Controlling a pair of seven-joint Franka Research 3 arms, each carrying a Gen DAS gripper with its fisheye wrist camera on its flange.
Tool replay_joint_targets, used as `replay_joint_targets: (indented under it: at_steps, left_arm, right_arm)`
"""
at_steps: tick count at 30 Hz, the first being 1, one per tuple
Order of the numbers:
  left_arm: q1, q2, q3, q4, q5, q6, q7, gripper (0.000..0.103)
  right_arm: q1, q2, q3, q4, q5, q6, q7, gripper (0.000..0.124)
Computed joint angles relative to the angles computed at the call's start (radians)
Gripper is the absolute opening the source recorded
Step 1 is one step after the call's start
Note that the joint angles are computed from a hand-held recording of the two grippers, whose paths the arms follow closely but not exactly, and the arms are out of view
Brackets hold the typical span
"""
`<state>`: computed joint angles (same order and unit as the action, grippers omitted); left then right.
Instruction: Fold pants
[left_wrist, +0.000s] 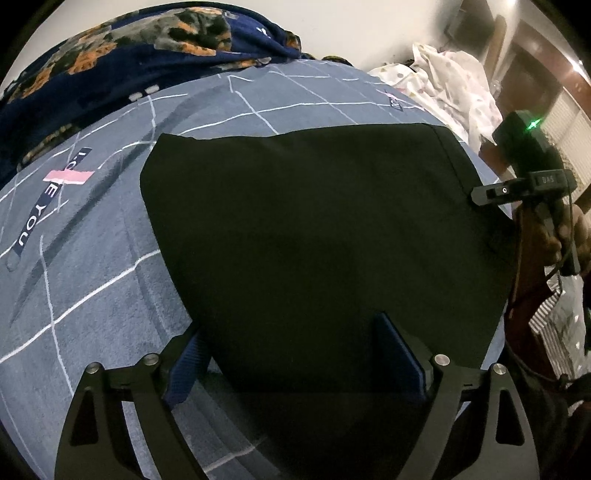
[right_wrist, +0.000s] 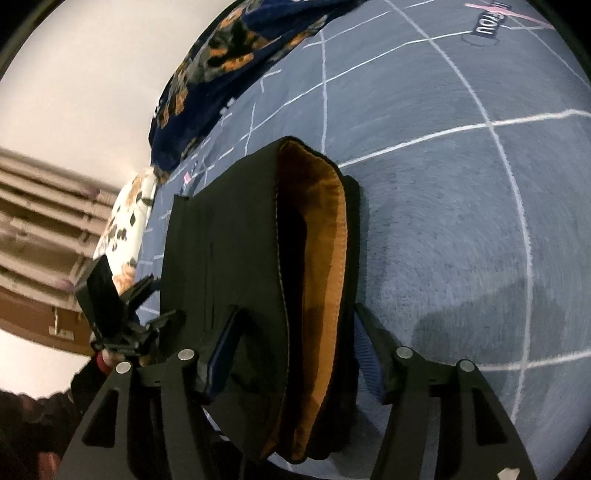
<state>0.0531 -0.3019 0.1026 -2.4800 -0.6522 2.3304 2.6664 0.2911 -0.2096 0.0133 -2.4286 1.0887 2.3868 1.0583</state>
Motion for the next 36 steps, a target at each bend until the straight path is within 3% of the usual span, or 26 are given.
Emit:
replay_joint_targets:
  at_steps: [9, 14, 17, 19, 25, 32, 36]
  left_arm:
    - [-0.004, -0.007, -0.002, -0.005, 0.016, 0.008, 0.022, 0.084]
    - [-0.005, -0.009, 0.009, 0.008, 0.017, -0.017, 0.029, 0.070]
    - [0.001, -0.002, 0.035, 0.037, -0.015, -0.104, 0.053, 0.069]
    - [0.016, 0.025, 0.061, 0.081, -0.064, -0.217, 0.069, 0.069]
    - [0.106, 0.170, 0.058, 0.220, -0.117, -0.457, 0.029, 0.069]
    - [0.205, 0.271, 0.005, 0.303, -0.121, -0.637, 0.041, 0.068]
    - [0.230, 0.287, -0.031, 0.319, -0.121, -0.672, 0.042, 0.068]
  right_arm:
    - [-0.003, 0.009, -0.001, 0.013, 0.001, -0.030, -0.026, 0.066]
    - [0.002, 0.012, -0.004, 0.012, 0.032, -0.037, -0.063, 0.069]
    - [-0.003, 0.023, -0.019, 0.014, 0.101, -0.081, -0.104, 0.069]
    - [-0.010, 0.032, -0.024, 0.014, 0.139, -0.109, -0.136, 0.069]
    - [-0.040, 0.060, -0.027, 0.022, 0.200, -0.174, -0.175, 0.068]
    - [-0.055, 0.071, -0.015, 0.040, 0.188, -0.197, -0.178, 0.070]
    - [-0.054, 0.076, -0.012, 0.043, 0.214, -0.207, -0.208, 0.071]
